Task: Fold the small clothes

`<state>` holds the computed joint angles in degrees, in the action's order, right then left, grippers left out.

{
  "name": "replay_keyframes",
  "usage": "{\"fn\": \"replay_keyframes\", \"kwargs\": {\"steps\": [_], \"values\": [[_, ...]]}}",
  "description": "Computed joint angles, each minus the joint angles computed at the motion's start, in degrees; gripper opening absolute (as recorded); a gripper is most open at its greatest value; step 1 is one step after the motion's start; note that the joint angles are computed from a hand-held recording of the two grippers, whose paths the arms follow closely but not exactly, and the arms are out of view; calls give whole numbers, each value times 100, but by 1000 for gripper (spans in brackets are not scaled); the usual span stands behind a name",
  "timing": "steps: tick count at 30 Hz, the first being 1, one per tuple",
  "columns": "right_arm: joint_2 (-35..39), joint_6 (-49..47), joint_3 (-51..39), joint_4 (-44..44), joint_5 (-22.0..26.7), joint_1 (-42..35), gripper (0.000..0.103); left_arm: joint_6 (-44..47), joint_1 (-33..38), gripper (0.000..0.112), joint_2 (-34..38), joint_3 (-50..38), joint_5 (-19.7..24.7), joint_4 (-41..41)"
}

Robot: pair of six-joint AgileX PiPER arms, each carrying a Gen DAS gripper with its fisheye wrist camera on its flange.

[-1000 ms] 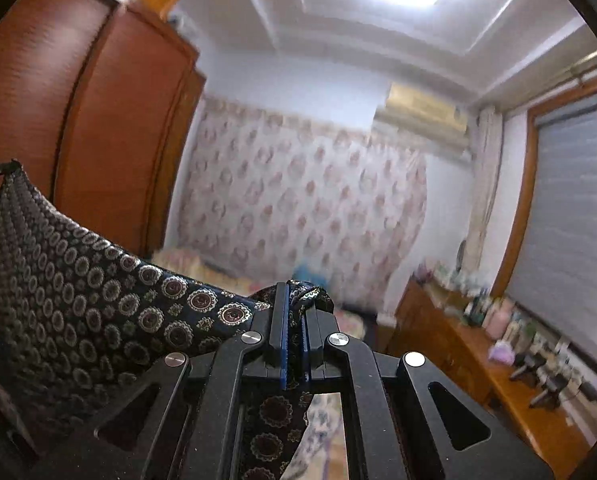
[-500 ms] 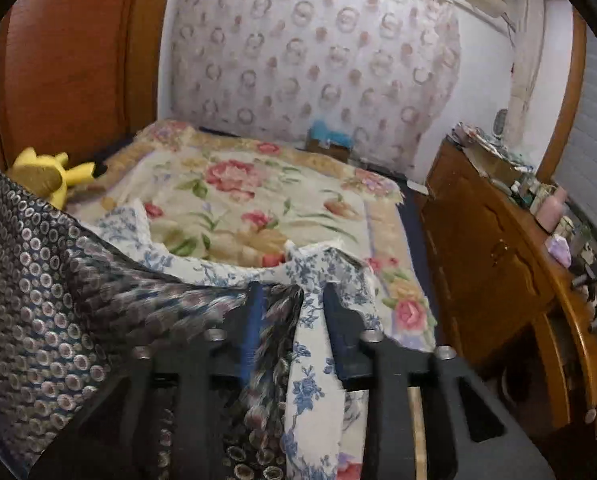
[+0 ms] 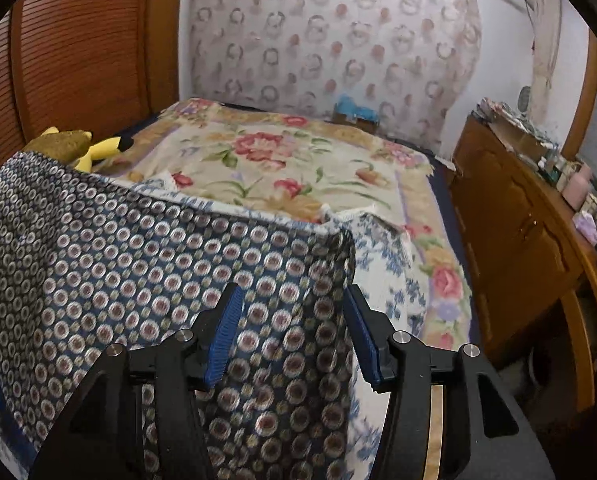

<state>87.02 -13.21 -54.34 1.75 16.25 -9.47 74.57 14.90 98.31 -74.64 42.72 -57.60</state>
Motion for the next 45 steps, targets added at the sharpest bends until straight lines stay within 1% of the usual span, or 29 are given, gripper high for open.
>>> {"fn": "replay_keyframes", "kwargs": {"steps": [2, 5, 8, 11, 14, 18, 20, 22, 23, 25, 27, 28, 29, 30, 31, 32, 33, 34, 35, 36, 37, 38, 40, 41, 45], "values": [[-170, -33, 233, 79, -44, -16, 53, 191, 71, 54, -214, 326, -24, -102], [-433, 269, 619, -167, -113, 42, 53, 447, 191, 54, -456, 748, 0, -191], [-792, 386, 1106, -224, -200, 125, 53, 665, 308, 54, -673, 1147, -41, -259], [-1082, 581, 1411, -347, -189, 230, 53, 888, 443, 54, -826, 1531, -77, -384], [-1448, 1143, 1796, -894, -213, 356, 53, 1148, 626, 54, -925, 1863, -125, -540], [-1879, 1383, 2141, -1096, -95, 234, 53, 1473, 980, 54, -998, 2197, -74, -793], [-2031, 1195, 2247, -950, 10, 99, 53, 1562, 1098, 54, -969, 2280, -85, -838], [-2107, 681, 2332, -537, 111, -132, 53, 1569, 1185, 54, -888, 2300, -62, -832], [-2101, 588, 2338, -460, 136, -191, 53, 1597, 1205, 54, -855, 2317, -89, -833], [-2042, 498, 2388, -369, 131, -317, 53, 1753, 1210, 54, -839, 2396, -181, -922], [-1983, 196, 2442, -53, 51, -427, 53, 1924, 1195, 54, -787, 2462, -232, -1005], [-1925, 199, 2450, -36, 20, -414, 53, 1910, 1193, 54, -741, 2435, -207, -967], [-1872, 406, 2440, -248, -5, -381, 53, 1918, 1179, 54, -716, 2428, -201, -963], [-1839, 705, 2450, -545, -52, -322, 45, 1974, 1167, 54, -705, 2438, -211, -1001], [-1792, 776, 2447, -620, -86, -291, 39, 2093, 1146, 49, -717, 2477, -249, -1091], [-1756, 620, 2443, -465, -105, -277, 26, 2149, 1131, 42, -712, 2487, -266, -1124], [-1743, 235, 2448, -99, -123, -313, 15, 2141, 1114, 38, -702, 2481, -279, -1116], [-1743, 52, 2461, 57, -138, -310, 12, 2136, 1106, 35, -692, 2471, -264, -1113], [-1758, 13, 2475, 58, -133, -269, 6, 2135, 1101, 29, -698, 2466, -242, -1108], [-1802, -130, 2500, 164, -134, -242, 3, 2151, 1104, 23, -704, 2466, -227, -1110], [-1881, -371, 2538, 377, -152, -247, 3, 2165, 1097, 18, -719, 2473, -221, -1109], [-2002, -557, 2563, 564, -132, -244, 1, 2127, 1101, 7, -739, 2470, -185, -1071], [-2216, -598, 2607, 663, -159, -197, 0, 2089, 1153, 2, -821, 2478, -110, -1040], [-2348, -826, 2618, 894, -127, -249, 0, 2062, 1184, 1, -894, 2499, -49, -1023], [-2818, -1352, 2562, 1405, 168, -486, 0, 1936, 1551, 0, -1221, 2566, 583, -899]]}}
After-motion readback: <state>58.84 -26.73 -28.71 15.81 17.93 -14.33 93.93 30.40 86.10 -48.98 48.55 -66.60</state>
